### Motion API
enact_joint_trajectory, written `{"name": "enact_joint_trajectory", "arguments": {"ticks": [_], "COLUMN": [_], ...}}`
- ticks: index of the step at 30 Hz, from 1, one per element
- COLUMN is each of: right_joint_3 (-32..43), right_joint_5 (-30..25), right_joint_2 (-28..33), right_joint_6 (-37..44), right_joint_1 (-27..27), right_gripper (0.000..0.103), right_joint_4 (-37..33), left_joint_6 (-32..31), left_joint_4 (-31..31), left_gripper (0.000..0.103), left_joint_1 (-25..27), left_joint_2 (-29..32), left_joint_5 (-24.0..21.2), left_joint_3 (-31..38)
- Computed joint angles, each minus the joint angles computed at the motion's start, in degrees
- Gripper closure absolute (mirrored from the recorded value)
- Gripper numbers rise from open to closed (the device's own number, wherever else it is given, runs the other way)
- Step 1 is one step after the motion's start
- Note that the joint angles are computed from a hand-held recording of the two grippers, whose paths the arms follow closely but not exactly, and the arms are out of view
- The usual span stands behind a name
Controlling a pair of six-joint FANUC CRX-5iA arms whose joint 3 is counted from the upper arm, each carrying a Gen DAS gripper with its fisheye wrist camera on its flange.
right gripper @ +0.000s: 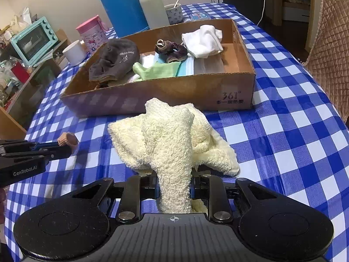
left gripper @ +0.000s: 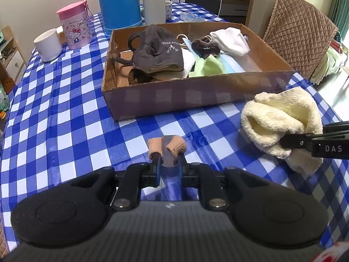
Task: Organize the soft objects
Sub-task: 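Grasp the beige finger sleeve with the left gripper while the right holds the towel, then carry the sleeve and towel over the box with both grippers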
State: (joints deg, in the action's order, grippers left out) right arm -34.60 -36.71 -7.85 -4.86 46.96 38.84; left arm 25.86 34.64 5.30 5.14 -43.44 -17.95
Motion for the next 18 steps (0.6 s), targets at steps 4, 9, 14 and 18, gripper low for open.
{"name": "enact_joint_trajectory", "arguments": {"ticks": [4,9,14,18], "right_joint_3": [-1.1,-2.0,-1.9,-1.3], "right_joint_5": [0.3,1.7,3.1,4.3], "right_joint_2": [-1.7,-3.9,-5.4,-5.8], "right_joint_6": [-1.3,-2.6,-3.9,-3.8], "right_joint_1": [1.0,1.8,1.2,-0.6], "right_gripper": [0.079,0.079,0.079,0.079], "right_joint_4": [2.3,5.5,9.9,13.0], "left_joint_6": [-0.8,-2.9,-6.0,-7.8], "left_joint_4": [0.9,3.6,7.9,10.3], "left_gripper": [0.09,0.09,0.09,0.09], "left_joint_1": [0.6,1.2,0.8,-0.4], "left_joint_2": [-1.7,-3.6,-4.7,-4.4], "left_joint_5": [-0.6,-1.0,-0.5,0.5], "left_joint_3": [-1.2,-2.1,-2.2,-1.0]}}
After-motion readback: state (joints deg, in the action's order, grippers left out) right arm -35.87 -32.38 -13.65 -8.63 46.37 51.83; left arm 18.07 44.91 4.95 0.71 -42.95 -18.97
